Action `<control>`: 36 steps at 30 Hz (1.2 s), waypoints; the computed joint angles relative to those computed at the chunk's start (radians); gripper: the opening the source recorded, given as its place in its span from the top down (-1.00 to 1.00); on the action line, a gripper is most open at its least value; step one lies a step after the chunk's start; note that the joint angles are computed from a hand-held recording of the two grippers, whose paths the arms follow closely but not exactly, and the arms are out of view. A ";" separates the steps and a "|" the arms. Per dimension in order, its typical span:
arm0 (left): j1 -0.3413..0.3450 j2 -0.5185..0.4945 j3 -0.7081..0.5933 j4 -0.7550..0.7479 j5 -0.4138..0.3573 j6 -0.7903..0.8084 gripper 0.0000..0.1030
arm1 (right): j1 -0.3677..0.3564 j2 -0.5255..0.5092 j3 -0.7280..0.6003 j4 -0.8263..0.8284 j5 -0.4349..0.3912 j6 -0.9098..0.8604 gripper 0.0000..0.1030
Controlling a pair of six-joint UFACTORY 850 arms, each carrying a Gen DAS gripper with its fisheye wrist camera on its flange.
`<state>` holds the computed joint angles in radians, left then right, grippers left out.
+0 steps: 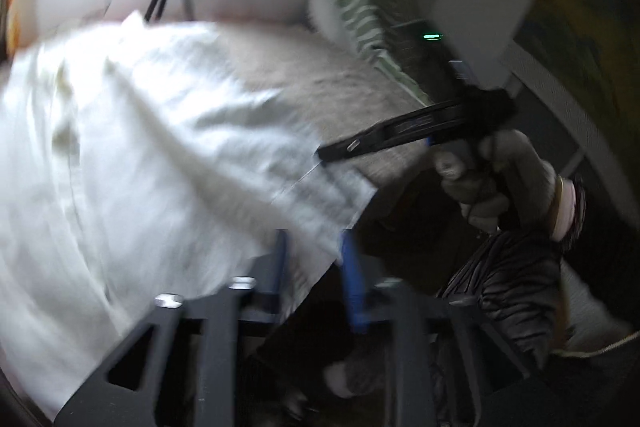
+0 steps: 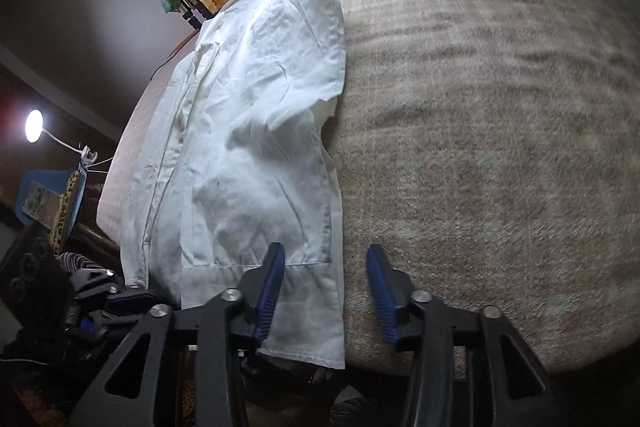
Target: Fold small clothes
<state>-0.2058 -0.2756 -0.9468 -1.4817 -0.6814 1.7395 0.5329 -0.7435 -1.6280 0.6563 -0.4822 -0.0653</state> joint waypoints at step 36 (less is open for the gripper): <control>-0.021 -0.086 -0.037 -0.382 -0.023 0.204 0.89 | -0.091 -0.032 -0.070 0.500 0.053 -0.340 -0.01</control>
